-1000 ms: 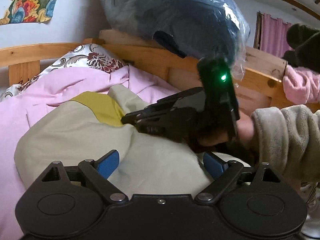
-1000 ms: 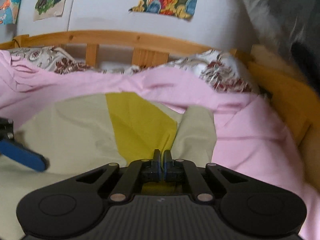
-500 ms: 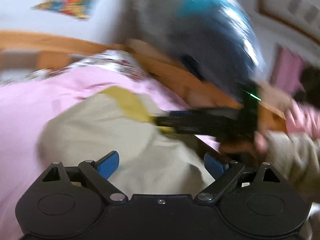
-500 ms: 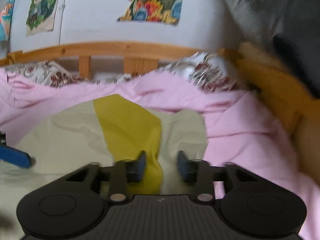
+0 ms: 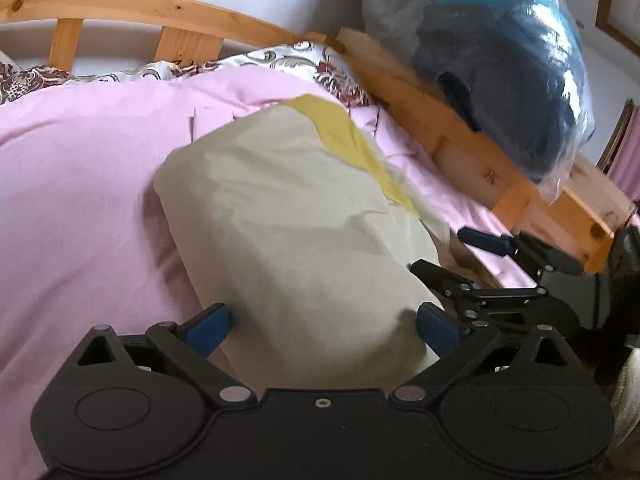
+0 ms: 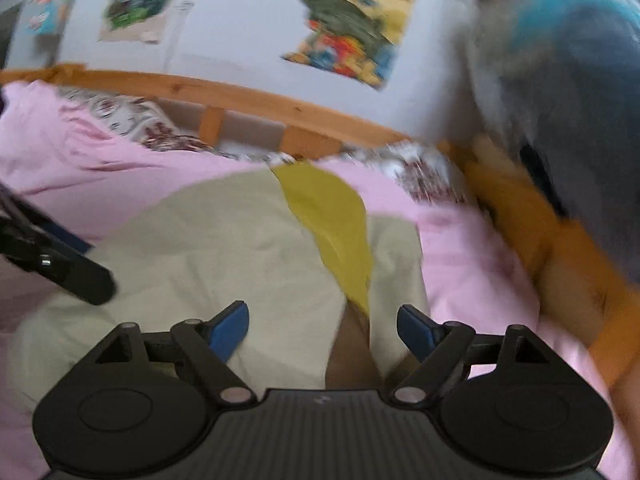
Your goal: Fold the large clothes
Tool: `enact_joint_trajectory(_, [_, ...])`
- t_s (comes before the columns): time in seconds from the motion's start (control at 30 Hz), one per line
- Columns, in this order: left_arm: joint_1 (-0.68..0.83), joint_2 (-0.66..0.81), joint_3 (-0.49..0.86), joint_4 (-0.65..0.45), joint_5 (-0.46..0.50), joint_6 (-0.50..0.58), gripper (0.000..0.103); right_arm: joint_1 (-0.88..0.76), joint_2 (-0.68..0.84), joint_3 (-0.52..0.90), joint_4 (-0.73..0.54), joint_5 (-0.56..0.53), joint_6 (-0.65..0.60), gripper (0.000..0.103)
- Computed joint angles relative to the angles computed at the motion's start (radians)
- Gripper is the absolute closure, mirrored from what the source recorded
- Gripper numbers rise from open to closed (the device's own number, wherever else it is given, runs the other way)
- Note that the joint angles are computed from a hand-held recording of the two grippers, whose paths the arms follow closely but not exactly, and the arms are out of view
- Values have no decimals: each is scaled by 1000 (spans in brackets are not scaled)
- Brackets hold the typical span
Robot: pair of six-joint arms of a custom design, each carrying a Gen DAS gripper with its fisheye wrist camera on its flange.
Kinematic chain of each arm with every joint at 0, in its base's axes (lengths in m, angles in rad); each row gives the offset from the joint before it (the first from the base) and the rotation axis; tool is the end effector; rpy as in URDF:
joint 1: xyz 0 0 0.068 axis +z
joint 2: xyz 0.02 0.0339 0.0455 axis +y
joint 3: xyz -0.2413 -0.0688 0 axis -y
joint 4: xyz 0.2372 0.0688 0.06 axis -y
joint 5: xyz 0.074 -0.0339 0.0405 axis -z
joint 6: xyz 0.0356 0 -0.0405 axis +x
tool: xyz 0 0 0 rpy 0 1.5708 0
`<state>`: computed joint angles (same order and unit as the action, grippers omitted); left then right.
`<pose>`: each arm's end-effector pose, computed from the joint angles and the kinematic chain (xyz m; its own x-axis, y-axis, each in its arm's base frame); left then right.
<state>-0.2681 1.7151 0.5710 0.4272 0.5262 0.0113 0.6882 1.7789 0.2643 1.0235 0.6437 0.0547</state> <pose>0.2715 -0.0931 0.0923 -0.6268 0.1823 -0.7575 0.6013 0.7315 -0.3215 0.1939 0.1318 0.0678 -0.3691 -0.2469 -0.8960 -0.0792 0.9689 -0.2344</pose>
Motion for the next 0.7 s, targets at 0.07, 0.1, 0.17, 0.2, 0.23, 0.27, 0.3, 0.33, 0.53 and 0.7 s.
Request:
enact_joint_trajectory(0.07, [-17, 5, 8, -9, -28, 7, 2, -23, 116, 0, 101, -2, 74, 17])
enact_joint_trajectory(0.1, [-28, 11, 10, -6, -48, 10, 2, -28, 175, -2, 169, -6, 91, 17])
enact_joint_trajectory(0.17, [-35, 23, 5, 12, -63, 5, 1, -18, 250, 13, 233, 24, 74, 17])
enact_joint_trajectory(0.2, [-32, 32, 7, 16, -57, 0, 1, -11, 255, 23, 225, 39, 67, 17])
enact_joint_trajectory(0.23, [-28, 39, 8, 20, -48, -4, 1, -8, 258, 25, 223, 46, 64, 17])
enact_joint_trajectory(0.27, [-26, 43, 8, 26, -44, -8, 1, -10, 261, 24, 227, 43, 66, 17])
enact_joint_trajectory(0.3, [-25, 42, 5, 31, -41, -12, 1, -16, 260, 19, 231, 33, 70, 17])
enact_joint_trajectory(0.33, [-24, 40, 5, 31, -37, -13, 1, -22, 257, 14, 234, 23, 73, 17])
enact_joint_trajectory(0.53, [68, 55, 76, -55, 107, -68, 1, -111, -65, -83, 58, -135, 56, 12])
enact_joint_trajectory(0.7, [93, 125, 147, -67, 152, -136, 1, -379, -374, -24, -231, -472, 72, 0])
